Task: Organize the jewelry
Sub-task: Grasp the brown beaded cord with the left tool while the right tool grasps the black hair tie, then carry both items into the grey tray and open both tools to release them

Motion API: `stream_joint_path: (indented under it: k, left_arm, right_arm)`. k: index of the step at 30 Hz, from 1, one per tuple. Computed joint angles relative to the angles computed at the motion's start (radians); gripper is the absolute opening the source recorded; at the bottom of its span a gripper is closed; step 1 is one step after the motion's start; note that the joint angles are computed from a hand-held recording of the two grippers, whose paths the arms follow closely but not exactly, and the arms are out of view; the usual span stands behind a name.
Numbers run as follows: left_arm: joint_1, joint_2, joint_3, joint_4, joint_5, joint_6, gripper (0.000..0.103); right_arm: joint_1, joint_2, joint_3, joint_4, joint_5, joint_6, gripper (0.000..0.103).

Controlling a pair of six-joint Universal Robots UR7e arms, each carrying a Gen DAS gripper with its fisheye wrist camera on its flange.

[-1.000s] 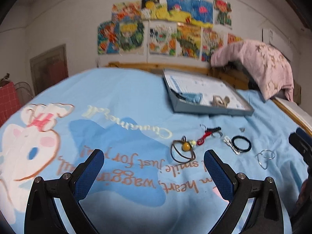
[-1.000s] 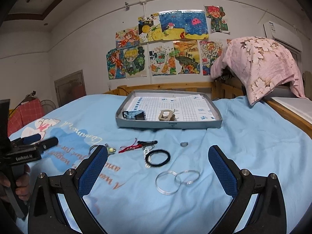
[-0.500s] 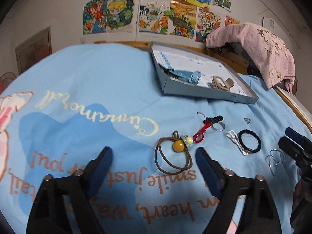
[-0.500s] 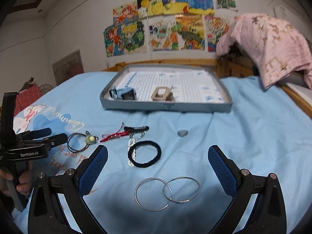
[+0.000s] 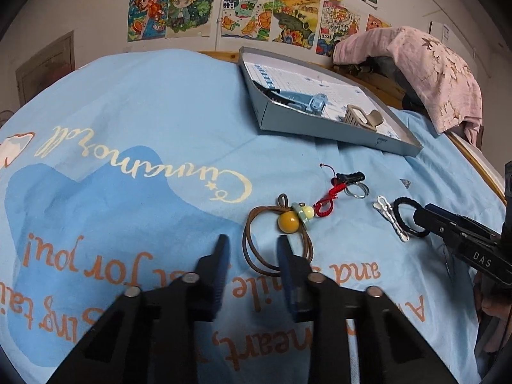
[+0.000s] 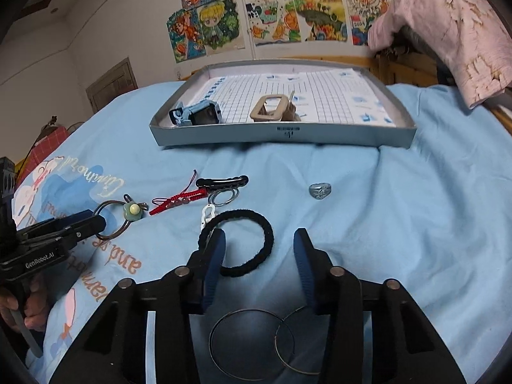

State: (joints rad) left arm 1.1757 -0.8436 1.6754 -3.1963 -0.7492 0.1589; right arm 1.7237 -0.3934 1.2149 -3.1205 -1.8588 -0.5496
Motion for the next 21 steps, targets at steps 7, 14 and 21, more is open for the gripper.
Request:
stream_joint_path:
  k: [7,14,21]
  left_arm:
    - [0.005,-0.015,0.002,0.034,-0.021,-0.026,0.005]
    - [-0.025,-0.018,0.027,-0.066,-0.015,0.077,0.003]
    - [-0.049,-0.05,0.043,-0.102,-0.037,0.145,0.003]
  right_arm:
    - [-0.009,0.009,-0.018,0.04,0.015,0.019,0.016]
    - [-0.026,-0.018,0.029,0.003,0.098,0.012,0.005]
    - [-0.031,-0.035,0.066,-0.054,0.158,-0.02,0.005]
